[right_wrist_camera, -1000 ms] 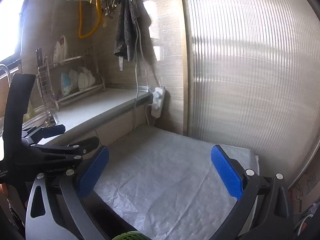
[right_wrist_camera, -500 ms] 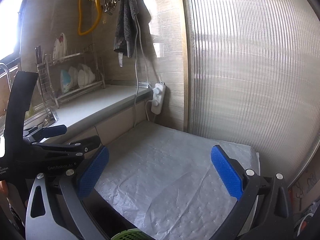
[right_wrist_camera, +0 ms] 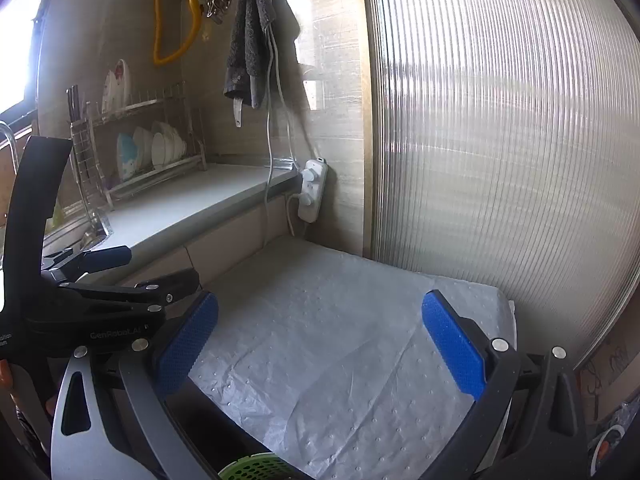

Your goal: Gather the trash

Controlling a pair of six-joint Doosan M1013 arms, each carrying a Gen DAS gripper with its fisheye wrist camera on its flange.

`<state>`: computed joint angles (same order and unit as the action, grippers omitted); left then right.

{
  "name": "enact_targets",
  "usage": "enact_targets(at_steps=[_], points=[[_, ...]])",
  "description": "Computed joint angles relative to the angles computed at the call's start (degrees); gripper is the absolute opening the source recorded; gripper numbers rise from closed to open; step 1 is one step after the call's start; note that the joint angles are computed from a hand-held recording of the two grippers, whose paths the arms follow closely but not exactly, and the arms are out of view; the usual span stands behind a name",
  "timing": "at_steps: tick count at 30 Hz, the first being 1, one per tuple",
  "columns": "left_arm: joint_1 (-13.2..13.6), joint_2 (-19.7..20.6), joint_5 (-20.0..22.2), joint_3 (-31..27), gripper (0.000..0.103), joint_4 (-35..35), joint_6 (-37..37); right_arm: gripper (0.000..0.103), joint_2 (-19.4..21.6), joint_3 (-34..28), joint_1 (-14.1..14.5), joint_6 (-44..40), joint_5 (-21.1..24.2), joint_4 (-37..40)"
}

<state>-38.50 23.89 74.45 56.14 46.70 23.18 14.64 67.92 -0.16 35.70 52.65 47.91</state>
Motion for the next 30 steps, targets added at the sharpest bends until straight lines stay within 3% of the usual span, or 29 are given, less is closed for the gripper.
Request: enact_targets(at_steps=[30], points=[[0.34, -0.19, -2.08, 0.51, 0.095, -1.45, 1.72, 0.101, 1.14, -1.05, 0.15, 2.37, 0.31, -3.15]])
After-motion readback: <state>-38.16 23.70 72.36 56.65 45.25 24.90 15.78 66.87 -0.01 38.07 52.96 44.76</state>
